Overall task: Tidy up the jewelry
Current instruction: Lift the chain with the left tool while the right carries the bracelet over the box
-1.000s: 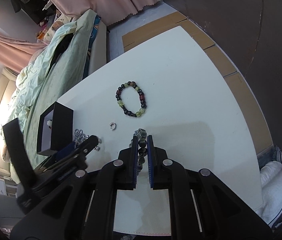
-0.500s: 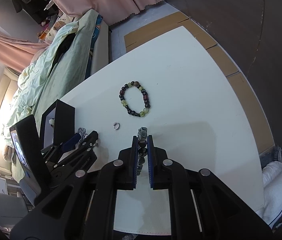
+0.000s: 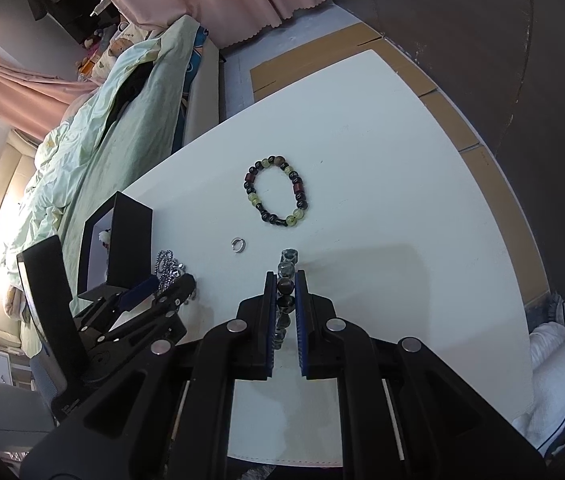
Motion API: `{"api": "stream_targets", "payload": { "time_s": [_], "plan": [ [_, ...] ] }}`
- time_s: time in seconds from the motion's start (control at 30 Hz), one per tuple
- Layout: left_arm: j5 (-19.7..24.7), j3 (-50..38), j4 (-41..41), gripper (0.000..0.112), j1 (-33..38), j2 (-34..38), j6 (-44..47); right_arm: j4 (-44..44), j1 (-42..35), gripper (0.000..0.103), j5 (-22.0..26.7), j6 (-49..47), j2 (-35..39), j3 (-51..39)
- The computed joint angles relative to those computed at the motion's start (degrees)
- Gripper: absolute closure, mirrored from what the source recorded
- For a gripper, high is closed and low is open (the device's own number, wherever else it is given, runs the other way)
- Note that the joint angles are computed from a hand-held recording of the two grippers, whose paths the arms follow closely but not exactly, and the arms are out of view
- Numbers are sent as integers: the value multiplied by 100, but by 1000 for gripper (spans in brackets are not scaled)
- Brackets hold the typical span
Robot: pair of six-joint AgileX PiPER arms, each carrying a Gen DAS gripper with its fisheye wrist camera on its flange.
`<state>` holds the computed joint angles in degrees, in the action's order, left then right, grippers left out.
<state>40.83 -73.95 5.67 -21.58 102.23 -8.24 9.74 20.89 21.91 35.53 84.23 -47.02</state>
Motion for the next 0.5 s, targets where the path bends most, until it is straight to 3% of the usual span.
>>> {"api": "stream_targets", "payload": {
  "time_s": [0.1,0.17,0.27,0.5],
  "plan": [
    [5,-20,-3,94,26,20,-1,-113,55,93,-1,128,25,-25],
    [1,-24,-180,102,139,14,124,-139,61,93,11,154,19,-21],
    [135,-144,-1279,103,553,35,1003,-83,25,93,17,93,-5,-18],
    [227,-168,-2181,104,854,-259,1707,391,-3,93,-71,-394,-17,-15]
  ]
}}
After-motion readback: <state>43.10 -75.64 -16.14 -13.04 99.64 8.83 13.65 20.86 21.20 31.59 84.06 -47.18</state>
